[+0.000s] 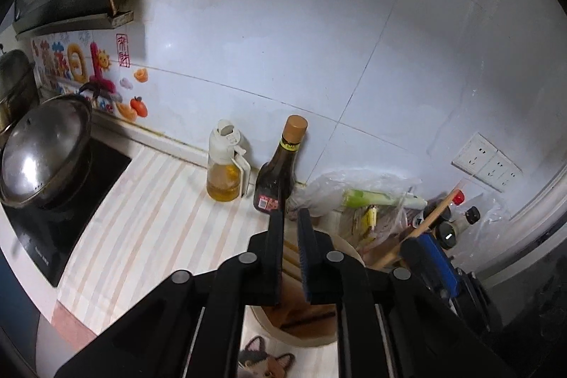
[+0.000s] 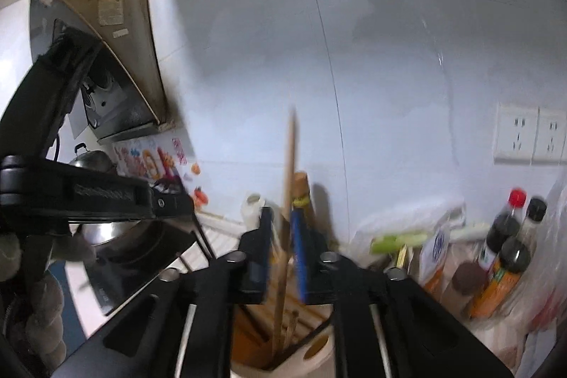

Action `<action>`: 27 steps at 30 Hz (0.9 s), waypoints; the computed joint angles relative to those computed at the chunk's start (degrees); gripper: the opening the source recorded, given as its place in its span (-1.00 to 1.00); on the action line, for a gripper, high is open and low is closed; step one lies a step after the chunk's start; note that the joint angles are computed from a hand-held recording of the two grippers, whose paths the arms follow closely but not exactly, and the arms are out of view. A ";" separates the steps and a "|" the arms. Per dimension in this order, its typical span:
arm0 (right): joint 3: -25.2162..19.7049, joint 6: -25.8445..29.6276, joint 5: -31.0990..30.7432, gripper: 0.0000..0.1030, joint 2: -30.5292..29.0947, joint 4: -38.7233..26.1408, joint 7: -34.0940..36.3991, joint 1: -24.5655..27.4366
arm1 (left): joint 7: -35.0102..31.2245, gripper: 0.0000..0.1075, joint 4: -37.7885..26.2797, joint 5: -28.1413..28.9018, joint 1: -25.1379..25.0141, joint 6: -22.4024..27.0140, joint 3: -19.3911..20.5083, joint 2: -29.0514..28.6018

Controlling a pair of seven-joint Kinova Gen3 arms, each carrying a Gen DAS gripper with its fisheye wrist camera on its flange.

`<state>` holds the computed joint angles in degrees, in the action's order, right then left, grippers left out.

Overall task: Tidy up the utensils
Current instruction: 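Lower both chopsticks into the holder and open both tools, then grasp a dark chopstick with the left tool while the right tool grasps a light one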

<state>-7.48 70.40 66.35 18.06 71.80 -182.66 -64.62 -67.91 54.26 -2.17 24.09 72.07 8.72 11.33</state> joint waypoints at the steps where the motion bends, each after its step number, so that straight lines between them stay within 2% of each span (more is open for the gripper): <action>1: -0.13 -0.32 -0.72 -0.11 -0.73 0.36 -0.69 0.25 | 0.61 -0.69 -0.01 -1.37 0.65 0.14 -0.16 -0.47; 2: -0.34 -0.83 -1.22 0.14 -1.88 1.17 -2.12 0.48 | 1.15 -0.53 0.09 -2.25 1.05 0.21 -0.21 -0.97; 4: -1.15 -1.21 -1.84 0.19 -4.10 2.49 -4.63 1.15 | 3.55 0.71 0.21 -5.47 2.28 0.64 -0.41 -2.19; 5: -1.71 -0.75 -2.73 0.20 -4.98 2.36 -5.01 1.68 | 4.83 0.83 0.76 -6.85 2.70 0.31 -0.44 -3.04; 8: -5.20 3.46 -4.38 0.34 -6.92 1.09 -5.26 3.88 | 6.74 0.84 1.39 -9.47 3.03 1.26 0.30 -4.92; 9: -5.45 5.27 -4.86 0.36 -7.42 0.54 -5.20 3.61 | 7.51 0.88 1.57 -10.85 3.15 1.83 0.90 -5.23; 11: -4.61 9.93 -6.82 0.57 -7.91 -1.28 -3.55 2.06 | 9.61 0.92 3.66 -15.17 5.17 2.34 1.64 -6.61; 12: -5.65 11.38 -7.37 0.61 -8.64 -1.14 -3.52 2.36 | 10.30 0.92 4.50 -16.24 5.40 2.51 2.21 -7.02; 13: -6.13 13.69 -7.93 0.71 -8.48 -2.06 -3.06 2.32 | 11.35 0.92 6.30 -17.04 5.87 2.41 2.79 -7.92; 15: -7.09 15.98 -9.01 0.79 -9.82 -0.78 -4.03 2.09 | 12.37 0.92 9.34 -16.98 5.86 2.07 3.80 -9.12; 17: -5.94 18.99 -10.96 0.96 -10.66 0.50 -5.12 0.32 | 13.44 0.92 12.12 -16.27 5.67 1.93 4.74 -10.00; 20: -1.83 21.97 -15.81 0.97 -11.52 2.74 -5.91 -2.96 | 14.55 0.92 15.96 -15.38 6.16 2.63 6.45 -9.71; 23: -5.66 21.49 -22.80 0.97 -13.39 7.51 -7.49 2.68 | 15.21 0.92 18.79 -14.39 7.54 3.48 7.34 -7.93; 27: -12.35 15.88 -32.12 0.97 -15.20 14.77 -6.98 13.30 | 16.78 0.92 21.78 -13.53 10.32 3.12 7.59 -4.96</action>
<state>-19.83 86.28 34.24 2.87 86.56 -189.64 -51.32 -51.13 76.05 -15.70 34.41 75.19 16.31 6.37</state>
